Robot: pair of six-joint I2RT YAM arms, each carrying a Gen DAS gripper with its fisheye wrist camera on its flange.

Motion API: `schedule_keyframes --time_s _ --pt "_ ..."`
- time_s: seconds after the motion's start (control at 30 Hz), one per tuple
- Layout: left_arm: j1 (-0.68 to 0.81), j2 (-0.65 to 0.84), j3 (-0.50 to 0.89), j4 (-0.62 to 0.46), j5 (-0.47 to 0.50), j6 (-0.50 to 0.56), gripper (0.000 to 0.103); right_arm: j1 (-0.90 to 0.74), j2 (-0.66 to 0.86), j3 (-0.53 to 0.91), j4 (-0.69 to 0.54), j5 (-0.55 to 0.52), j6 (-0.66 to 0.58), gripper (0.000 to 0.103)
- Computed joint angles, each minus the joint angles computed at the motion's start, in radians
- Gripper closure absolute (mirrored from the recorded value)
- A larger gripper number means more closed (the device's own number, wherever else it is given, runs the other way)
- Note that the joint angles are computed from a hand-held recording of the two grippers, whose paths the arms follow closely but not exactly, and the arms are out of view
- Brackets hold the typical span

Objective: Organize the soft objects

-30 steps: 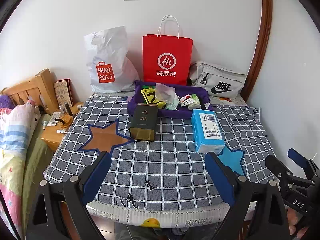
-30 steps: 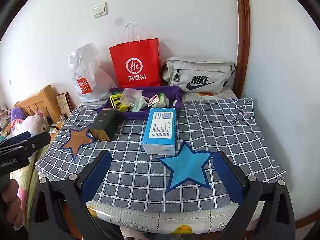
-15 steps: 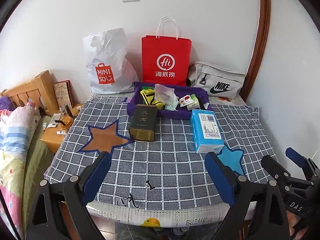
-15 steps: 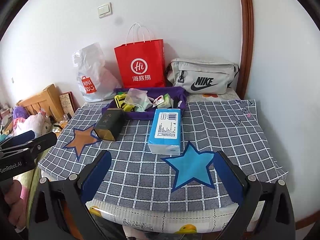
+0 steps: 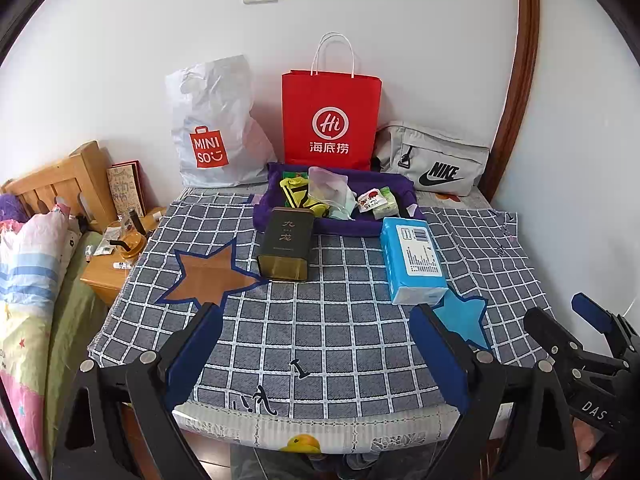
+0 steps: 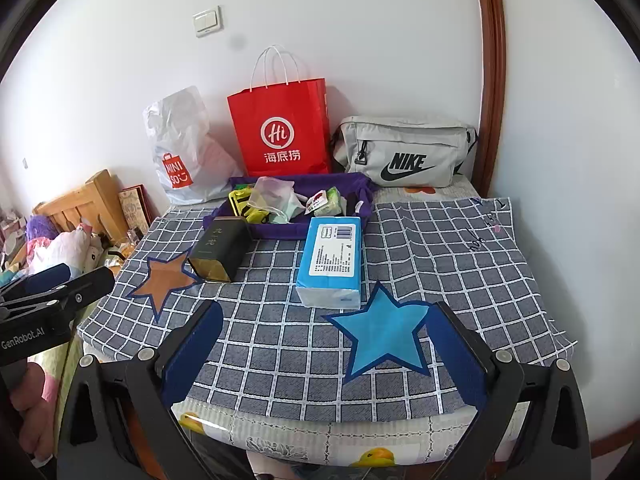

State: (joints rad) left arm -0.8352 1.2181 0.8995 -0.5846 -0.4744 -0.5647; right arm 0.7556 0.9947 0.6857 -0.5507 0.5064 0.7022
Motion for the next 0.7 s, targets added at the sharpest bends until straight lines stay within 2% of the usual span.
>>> schedule_keyframes --time_s 0.7 --pt "-0.004 0.004 -0.001 0.001 -0.001 -0.001 0.008 0.007 -0.020 -0.004 -0.005 0.004 0.004 0.002"
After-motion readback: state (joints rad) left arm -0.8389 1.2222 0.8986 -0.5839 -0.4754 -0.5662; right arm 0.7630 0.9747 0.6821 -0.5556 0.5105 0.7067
